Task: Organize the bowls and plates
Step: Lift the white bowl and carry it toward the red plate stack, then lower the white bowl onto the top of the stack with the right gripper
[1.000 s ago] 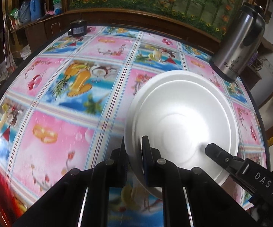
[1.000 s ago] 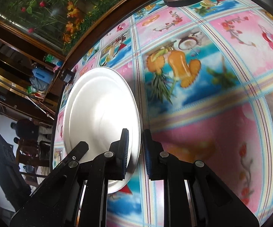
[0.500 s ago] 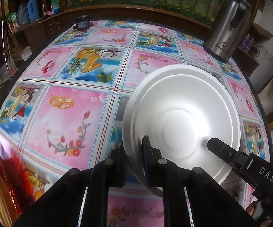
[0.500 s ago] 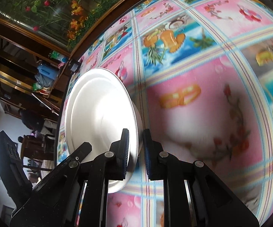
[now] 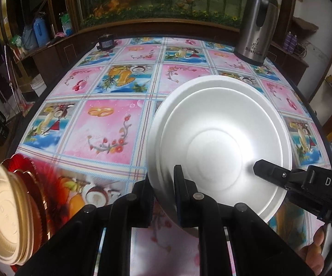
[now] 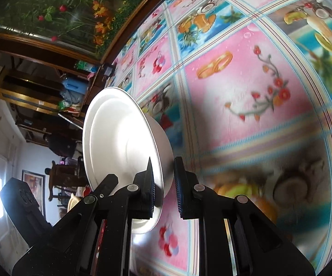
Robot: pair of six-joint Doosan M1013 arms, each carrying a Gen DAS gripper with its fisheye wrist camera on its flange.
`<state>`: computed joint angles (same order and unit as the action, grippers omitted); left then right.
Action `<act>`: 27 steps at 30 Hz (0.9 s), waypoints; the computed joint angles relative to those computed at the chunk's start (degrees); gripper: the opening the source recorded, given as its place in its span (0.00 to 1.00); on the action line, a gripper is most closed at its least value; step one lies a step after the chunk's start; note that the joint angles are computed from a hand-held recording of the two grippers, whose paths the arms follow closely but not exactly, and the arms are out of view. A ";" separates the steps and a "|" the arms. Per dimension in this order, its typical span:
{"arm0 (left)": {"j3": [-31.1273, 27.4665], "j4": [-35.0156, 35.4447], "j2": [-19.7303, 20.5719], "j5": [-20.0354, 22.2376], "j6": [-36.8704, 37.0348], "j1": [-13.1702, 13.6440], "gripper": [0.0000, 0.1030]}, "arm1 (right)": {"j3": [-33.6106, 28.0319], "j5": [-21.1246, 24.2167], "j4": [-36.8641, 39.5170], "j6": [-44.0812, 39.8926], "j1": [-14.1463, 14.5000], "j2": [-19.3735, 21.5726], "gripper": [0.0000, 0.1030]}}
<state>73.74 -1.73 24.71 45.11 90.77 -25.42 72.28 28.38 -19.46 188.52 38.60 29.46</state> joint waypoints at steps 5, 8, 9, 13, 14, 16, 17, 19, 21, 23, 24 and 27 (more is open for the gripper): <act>3.46 0.65 -2.89 -3.38 -0.19 0.77 0.14 | -0.95 0.09 -0.06 -1.55 1.18 -0.10 0.14; 5.41 1.36 -4.70 -5.49 -1.15 1.56 0.14 | -3.15 0.71 0.93 -4.40 1.70 0.72 0.14; 5.93 1.80 -5.19 -6.11 -1.57 1.79 0.14 | -3.97 0.82 1.28 -5.41 1.88 1.06 0.14; 7.95 3.30 -7.23 -8.54 -3.51 3.18 0.14 | -7.54 1.51 3.41 -9.91 2.57 2.65 0.14; 8.30 3.66 -7.60 -8.94 -3.98 3.51 0.14 | -8.81 1.88 4.34 -11.56 2.72 3.25 0.14; 8.96 3.79 -8.31 -9.63 -4.58 4.32 0.14 | -10.96 2.66 5.94 -14.42 2.94 4.27 0.14; 9.42 4.00 -8.77 -10.07 -5.11 4.77 0.14 | -12.44 3.23 6.58 -15.89 3.16 4.98 0.14; 10.02 4.47 -9.26 -10.69 -6.01 5.50 0.14 | -14.81 4.22 8.20 -18.66 3.30 6.16 0.14; 10.53 5.04 -9.71 -10.97 -7.37 6.22 0.14 | -17.72 5.54 9.86 -21.46 3.54 7.63 0.14; 11.11 5.53 -10.17 -11.34 -8.56 7.04 0.14 | -21.32 7.42 11.72 -24.54 3.77 9.49 0.14; 11.24 5.70 -10.28 -11.33 -9.08 7.45 0.14 | -22.35 8.06 12.40 -25.57 3.87 9.98 0.14; 11.73 6.12 -10.59 -11.58 -10.69 8.46 0.14 | -27.43 11.05 15.00 -29.57 4.10 12.65 0.14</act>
